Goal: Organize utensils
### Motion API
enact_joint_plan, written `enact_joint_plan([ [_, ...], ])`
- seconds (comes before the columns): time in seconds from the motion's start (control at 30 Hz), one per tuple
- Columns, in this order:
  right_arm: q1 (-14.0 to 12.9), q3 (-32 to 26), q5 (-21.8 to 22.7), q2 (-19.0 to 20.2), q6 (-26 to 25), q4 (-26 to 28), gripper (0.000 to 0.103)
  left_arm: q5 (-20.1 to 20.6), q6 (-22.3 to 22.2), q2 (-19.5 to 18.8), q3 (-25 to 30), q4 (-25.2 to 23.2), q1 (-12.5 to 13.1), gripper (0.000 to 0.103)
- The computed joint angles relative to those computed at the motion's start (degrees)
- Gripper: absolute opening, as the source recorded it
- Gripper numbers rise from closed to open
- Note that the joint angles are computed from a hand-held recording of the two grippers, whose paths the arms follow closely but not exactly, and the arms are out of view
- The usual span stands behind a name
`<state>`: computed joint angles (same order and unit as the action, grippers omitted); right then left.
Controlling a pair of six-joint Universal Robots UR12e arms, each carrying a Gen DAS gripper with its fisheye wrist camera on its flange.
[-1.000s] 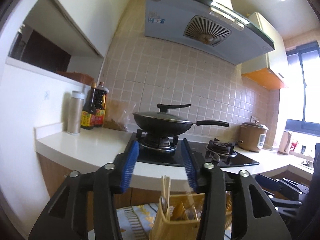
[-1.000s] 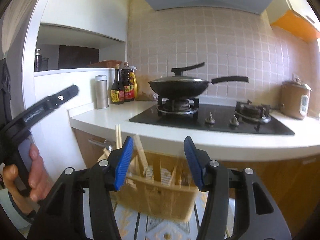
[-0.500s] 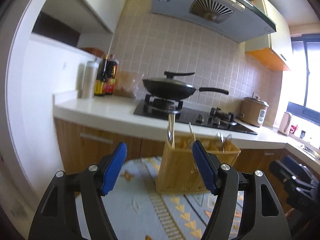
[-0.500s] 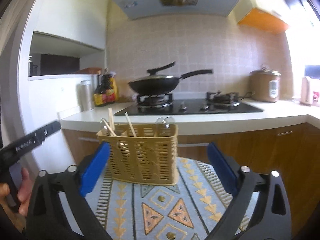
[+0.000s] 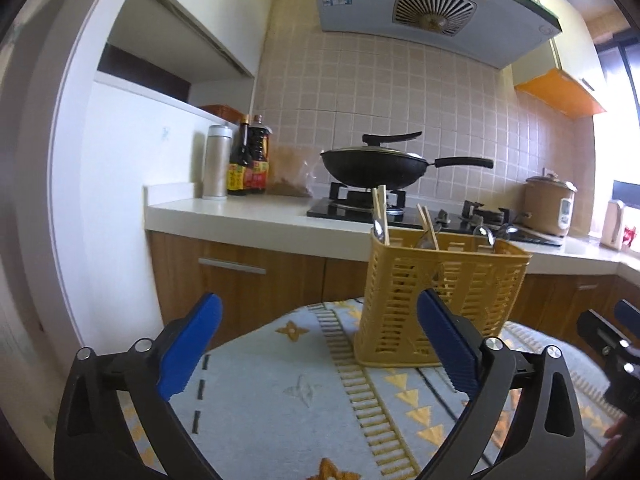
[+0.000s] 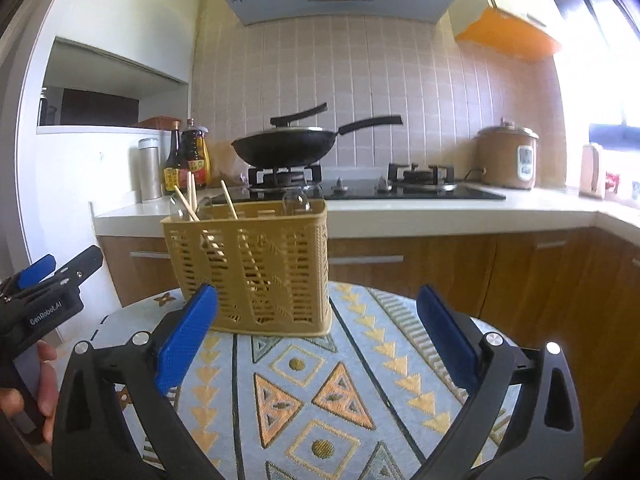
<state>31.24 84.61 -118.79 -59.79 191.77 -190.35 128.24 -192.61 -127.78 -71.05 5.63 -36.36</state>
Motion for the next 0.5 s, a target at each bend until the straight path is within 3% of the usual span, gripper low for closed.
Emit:
enact_joint_plan([
  [0.5, -0.98, 1.04, 2.07, -0.83, 2.43, 1.39, 0.095, 1.47, 0.73, -0.27, 0.62, -3.75, -0.10, 0.095],
])
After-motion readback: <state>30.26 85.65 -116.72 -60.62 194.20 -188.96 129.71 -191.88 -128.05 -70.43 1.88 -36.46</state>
